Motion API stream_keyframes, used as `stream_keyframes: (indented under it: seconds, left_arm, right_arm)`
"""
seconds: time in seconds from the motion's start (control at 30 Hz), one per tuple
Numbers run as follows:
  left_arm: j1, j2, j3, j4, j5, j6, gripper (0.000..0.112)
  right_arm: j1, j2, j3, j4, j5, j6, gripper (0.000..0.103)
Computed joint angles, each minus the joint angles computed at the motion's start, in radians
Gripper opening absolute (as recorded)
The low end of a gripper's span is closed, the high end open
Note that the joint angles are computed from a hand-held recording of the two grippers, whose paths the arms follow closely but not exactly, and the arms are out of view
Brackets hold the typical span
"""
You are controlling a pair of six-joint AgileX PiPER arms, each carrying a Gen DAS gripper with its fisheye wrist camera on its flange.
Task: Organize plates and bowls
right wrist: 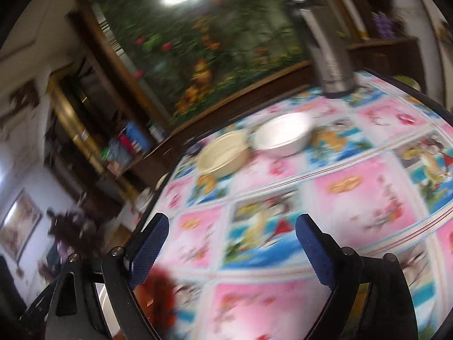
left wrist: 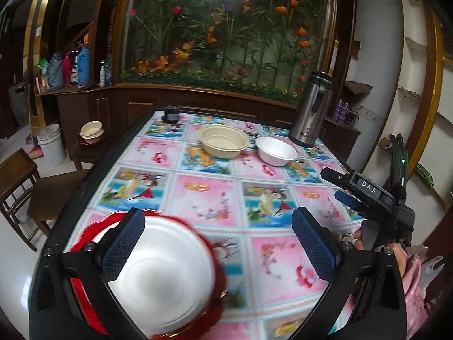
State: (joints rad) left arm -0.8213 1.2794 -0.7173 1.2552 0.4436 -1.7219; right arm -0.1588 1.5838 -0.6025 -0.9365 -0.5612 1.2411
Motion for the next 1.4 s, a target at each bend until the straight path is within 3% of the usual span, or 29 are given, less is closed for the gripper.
stream_keyframes:
  seconds: [0.13,0.37,0.5,0.6,0.67,0.9,1.07,1.4]
  left_arm:
    - [-0.024,0.180,-0.178,0.003,0.018,-0.020,0.103]
    - [-0.033,0.475,-0.496,-0.052,0.030,0.000,0.103]
    - [-0.043,0.611,-0.655,-0.149,0.040,0.100,0.103]
    - [-0.049,0.688,-0.750,-0.215,0.055,0.170,0.103]
    - [-0.053,0.734,-0.806,-0.238,0.066,0.194,0.103]
    - [-0.046,0.838,-0.932,-0.328,0.082,0.278,0.103]
    - [-0.028,0.877,-0.957,-0.356,0.053,0.284,0.103]
    - [0.007,0.920,-0.935,-0.376,-0.039,0.266,0.103]
  right_arm:
    - [-0.150,0.108,-0.090,-0.076,-0.053,0.046,0.093]
    - [-0.174,0.158,-0.105,0.375,-0.044,-0.400,0.094]
    - [-0.140,0.182,-0.171,0.505,0.104,-0.524,0.095]
    - [-0.169,0.192,-0.209,0.401,0.143,-0.401,0.095]
    - [-0.166,0.185,-0.215,0.493,0.166,-0.484,0.095]
    - [-0.171,0.177,-0.233,0.677,0.216,-0.662,0.095]
    - [-0.151,0.171,-0.230,0.893,0.209,-0.890,0.095]
    - [-0.102,0.170,-0.196,1.074,0.087,-1.129,0.103]
